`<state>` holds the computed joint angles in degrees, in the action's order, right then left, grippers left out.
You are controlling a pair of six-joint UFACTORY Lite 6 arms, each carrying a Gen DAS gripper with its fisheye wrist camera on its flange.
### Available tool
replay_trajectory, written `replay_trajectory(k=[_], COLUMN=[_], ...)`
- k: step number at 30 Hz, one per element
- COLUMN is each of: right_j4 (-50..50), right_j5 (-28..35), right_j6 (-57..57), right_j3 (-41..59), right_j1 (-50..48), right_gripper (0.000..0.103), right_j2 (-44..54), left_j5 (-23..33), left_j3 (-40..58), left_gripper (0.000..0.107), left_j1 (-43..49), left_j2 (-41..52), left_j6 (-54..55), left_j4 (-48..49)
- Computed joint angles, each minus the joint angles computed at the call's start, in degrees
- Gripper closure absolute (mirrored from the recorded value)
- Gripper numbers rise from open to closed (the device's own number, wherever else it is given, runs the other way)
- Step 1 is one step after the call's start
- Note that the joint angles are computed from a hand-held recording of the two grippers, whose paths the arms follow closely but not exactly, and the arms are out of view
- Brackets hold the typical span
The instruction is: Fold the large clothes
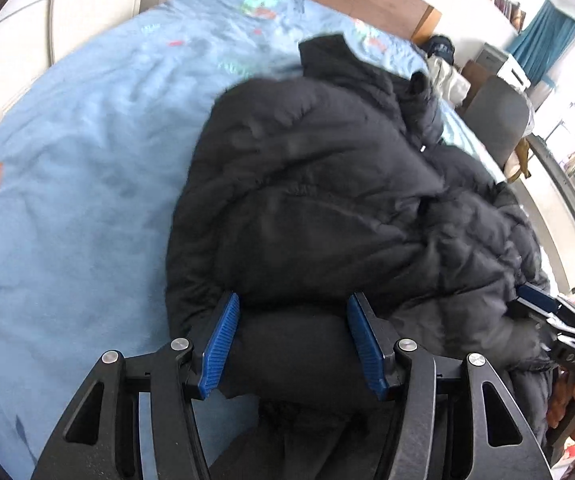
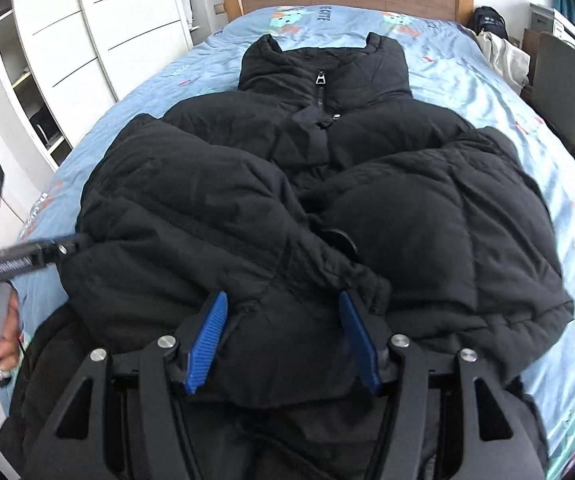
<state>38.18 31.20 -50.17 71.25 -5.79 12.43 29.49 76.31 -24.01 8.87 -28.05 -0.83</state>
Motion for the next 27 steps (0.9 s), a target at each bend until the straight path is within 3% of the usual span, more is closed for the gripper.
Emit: replay_trajectory(k=[8, 16, 22, 27], right_j4=[-5.03, 0.39, 0.49, 0.19], right_j5=[1.34, 3.08, 2.50, 3.46], right_j6=[3.12, -1.85, -4.14, -3.61], right_j3=[0.31, 2.22, 1.93, -0.21], right_j1=[-1.73, 0.44, -0.93, -5.23], right_gripper=[0.046, 0.046, 0.046, 0.046], right_j2=[-3.30, -5.45, 0.74, -1.39], left_j5=[0.60, 3.67, -0.95, 2.99], left_j3=[2.61, 19.02, 8.45, 5.65], left_gripper=[0.051, 0.051, 0.050, 0.050], left_j1=[-1.66, -5.53, -5.94, -6.45], left_j2=[-0.81, 13.77, 8.96, 3.62], left_j6=[-0.76, -2.18, -4.51, -7.44], left_j4=[1.45, 3.72, 5.01, 7.17])
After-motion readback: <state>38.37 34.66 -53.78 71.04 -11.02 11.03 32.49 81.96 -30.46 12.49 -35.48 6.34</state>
